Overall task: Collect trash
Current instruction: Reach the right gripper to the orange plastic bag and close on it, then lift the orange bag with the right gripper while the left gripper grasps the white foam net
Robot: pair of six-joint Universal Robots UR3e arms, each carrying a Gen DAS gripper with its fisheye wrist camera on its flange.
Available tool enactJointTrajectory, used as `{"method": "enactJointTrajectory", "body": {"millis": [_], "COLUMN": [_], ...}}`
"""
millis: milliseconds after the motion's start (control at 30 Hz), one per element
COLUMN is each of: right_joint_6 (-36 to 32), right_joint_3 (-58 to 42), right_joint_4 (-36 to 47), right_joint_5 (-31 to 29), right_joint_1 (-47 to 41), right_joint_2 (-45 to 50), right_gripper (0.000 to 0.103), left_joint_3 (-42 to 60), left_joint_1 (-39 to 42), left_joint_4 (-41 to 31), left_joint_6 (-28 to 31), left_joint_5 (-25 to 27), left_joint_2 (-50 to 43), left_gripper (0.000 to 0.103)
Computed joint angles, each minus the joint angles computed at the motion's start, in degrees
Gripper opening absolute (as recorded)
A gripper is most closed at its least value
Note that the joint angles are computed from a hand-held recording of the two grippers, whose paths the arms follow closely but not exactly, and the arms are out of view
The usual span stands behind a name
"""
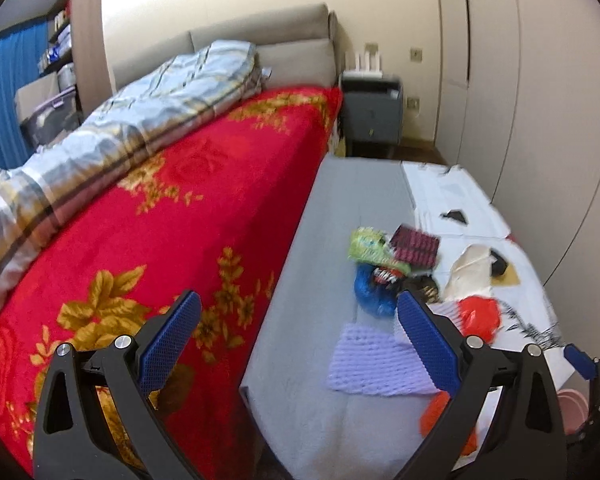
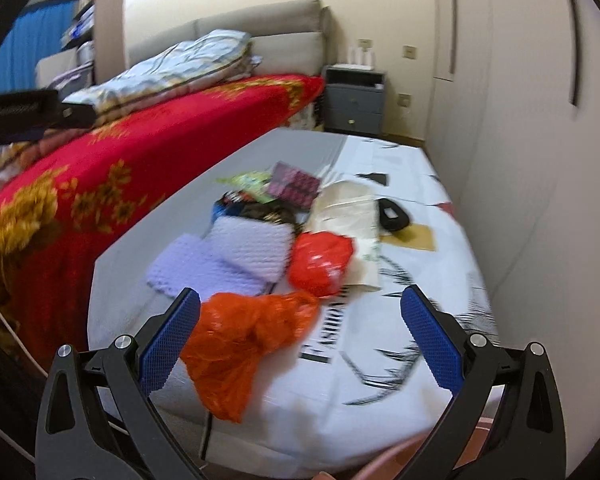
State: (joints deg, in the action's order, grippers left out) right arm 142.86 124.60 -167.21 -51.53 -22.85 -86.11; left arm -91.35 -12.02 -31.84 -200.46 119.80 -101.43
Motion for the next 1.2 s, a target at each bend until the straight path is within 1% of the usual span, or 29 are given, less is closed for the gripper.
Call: {"method": "enactJointTrajectory", "body": {"millis": [67, 133, 233, 300, 333, 400, 467, 633, 900, 1033, 1067, 1100, 1133, 1167, 1200], "right_joint_6": [1.38, 2.70, 3.88, 3.98, 3.74, 4.15, 2.53, -0.90, -1.46, -3.49, -4.42, -5.28, -6.22, -7.30, -8.36], "right_joint_3": [0.38, 0.70, -0.05, -1.11, -1.78, -0.53, -0.18, 1.62, 3.15, 2.97, 2.69, 2.40, 2.14, 1.72, 1.11], "right_joint_4": [-4.97, -11.04, -15.16, -15.32, -13.47, -15.61, -13.69, -10.46, -6.53, 1.93, 5.42, 8.45, 11.56, 14.78, 17.88], "right_joint_5": [-1.36, -3.31, -5.72, -6.89, -6.56, -5.80, -4.53, -2.96, -0.70, 3.00, 4.45, 5.67, 6.89, 8.04, 9.11], "right_joint_1": [2.97, 5.98, 8.91, 10.35, 10.47, 9.92, 9.27, 7.55, 5.31, 1.61, 0.00, -1.53, -3.21, -4.88, -6.43], "right_joint_2": [3.51, 7.60, 12.15, 14.82, 15.58, 15.86, 14.87, 11.22, 4.55, -3.65, -6.60, -9.22, -11.97, -14.35, -16.25], "right_gripper": [0.098, 0.098, 0.097, 0.081, 0.071, 0.070, 0.065, 0.060, 0.059, 0.060, 0.059, 0.060, 0.060, 0.060, 0.060], "left_joint_3": [-1.45, -2.56, -3.54, -3.74, -3.75, -3.91, -4.25, -4.32, -4.88, -5.10, -5.34, -5.59, -5.92, -5.72, -5.79], "left_joint_1": [1.01, 2.25, 4.08, 4.70, 4.85, 5.12, 5.46, 5.74, 5.12, 4.63, 4.64, 4.92, 5.87, 6.46, 6.54], "left_joint_4": [2.06, 2.62, 1.85, 1.37, 1.27, 1.33, 1.73, 1.89, 3.26, 4.67, 5.03, 4.99, 4.11, 2.30, 1.37], "left_joint_6": [0.22, -0.20, -1.36, -1.55, -1.47, -1.35, -1.36, -1.50, -1.14, -1.46, -1.69, -1.76, -1.74, -2.30, -3.04], "left_joint_5": [0.32, -0.88, -3.58, -4.15, -4.30, -4.60, -5.16, -6.15, -5.15, -3.41, -3.31, -4.06, -6.45, -7.74, -7.85], "left_joint_2": [0.36, 1.13, 2.31, 2.55, 2.44, 2.55, 2.76, 3.01, 3.18, 3.01, 3.07, 3.33, 4.10, 4.60, 4.97], "left_gripper": [0.095, 0.095, 0.095, 0.095, 0.095, 0.095, 0.095, 0.095, 0.095, 0.095, 0.095, 0.095, 0.095, 0.095, 0.095]}}
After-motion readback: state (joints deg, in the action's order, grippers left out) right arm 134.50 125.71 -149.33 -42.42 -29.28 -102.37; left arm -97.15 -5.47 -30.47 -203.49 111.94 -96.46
